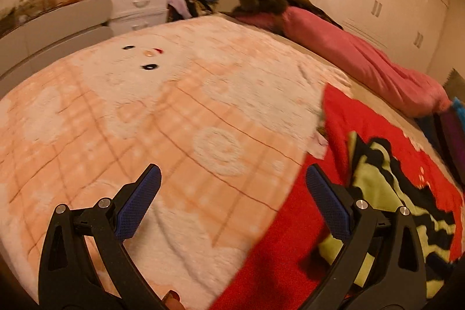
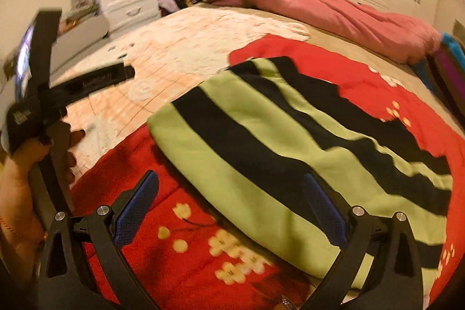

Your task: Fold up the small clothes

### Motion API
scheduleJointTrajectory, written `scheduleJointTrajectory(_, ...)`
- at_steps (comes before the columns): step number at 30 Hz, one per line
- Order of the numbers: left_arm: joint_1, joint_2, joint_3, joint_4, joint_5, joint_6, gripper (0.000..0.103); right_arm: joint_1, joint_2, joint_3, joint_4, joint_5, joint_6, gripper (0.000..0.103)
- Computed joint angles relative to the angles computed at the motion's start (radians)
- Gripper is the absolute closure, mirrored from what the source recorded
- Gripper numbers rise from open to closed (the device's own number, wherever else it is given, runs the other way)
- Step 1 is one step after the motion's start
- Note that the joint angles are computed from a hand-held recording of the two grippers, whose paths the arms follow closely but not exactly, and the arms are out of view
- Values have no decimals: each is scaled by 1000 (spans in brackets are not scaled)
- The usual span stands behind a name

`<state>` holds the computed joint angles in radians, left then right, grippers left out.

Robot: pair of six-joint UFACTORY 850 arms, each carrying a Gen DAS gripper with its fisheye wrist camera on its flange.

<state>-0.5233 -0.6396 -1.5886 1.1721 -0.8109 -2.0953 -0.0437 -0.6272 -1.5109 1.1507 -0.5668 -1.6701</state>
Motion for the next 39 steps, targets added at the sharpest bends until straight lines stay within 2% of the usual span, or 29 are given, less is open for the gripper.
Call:
scheduleJointTrajectory(5, 2, 18, 30, 24, -23, -72, 10, 49, -12, 13, 7, 81, -64, 4)
scheduleJointTrajectory(11, 4, 24, 42, 52, -26, -118, 10, 97, -28, 41, 110, 202, -236, 4)
scheduleJointTrajectory(14, 6, 29, 50, 61, -17, -129, 10, 103, -43, 36, 150, 227, -269, 5)
scheduleJointTrajectory(18, 7, 30, 51, 77, 3, -136, 10, 107, -60, 31, 326, 277, -424, 5)
scheduleJointTrajectory(21, 5, 27, 45, 101, 25, -137, 10, 104, -77, 9, 389, 293, -460, 9)
scheduleJointTrajectory(22, 4, 24, 41, 109, 33, -135, 10, 100, -83, 0, 385, 284, -445, 13)
scheduleJointTrajectory(25, 3, 15, 28, 116, 44, -119, 10, 81, -93, -25, 341, 216, -383, 35)
scheduleJointTrajectory(26, 2, 15, 29, 120, 48, -121, 10, 70, -99, -39, 302, 176, -342, 48)
scheduleJointTrajectory(27, 2, 16, 31, 127, 55, -126, 10, 64, -103, -49, 270, 149, -305, 65)
scheduleJointTrajectory(28, 3, 18, 35, 140, 69, -139, 10, 50, -114, -74, 205, 85, -227, 74)
scheduleJointTrajectory(29, 5, 22, 41, 155, 87, -155, 10, 42, -123, -92, 164, 48, -174, 91)
scheduleJointTrajectory(30, 7, 26, 48, 172, 107, -176, 10, 29, -138, -122, 108, -16, -88, 96)
scheduleJointTrajectory(32, 9, 32, 58, 197, 138, -204, 10, 10, -154, -155, 72, -89, 1, 96)
scheduleJointTrajectory(34, 16, 42, 75, 244, 189, -263, 10, -2, -161, -170, 70, -130, 28, 97)
scheduleJointTrajectory(37, 38, 54, 104, 382, 315, -436, 10, -20, -155, -169, 97, -172, 21, 97)
scheduleJointTrajectory(39, 46, 44, 91, 424, 369, -475, 10, -29, -146, -160, 119, -192, -9, 97)
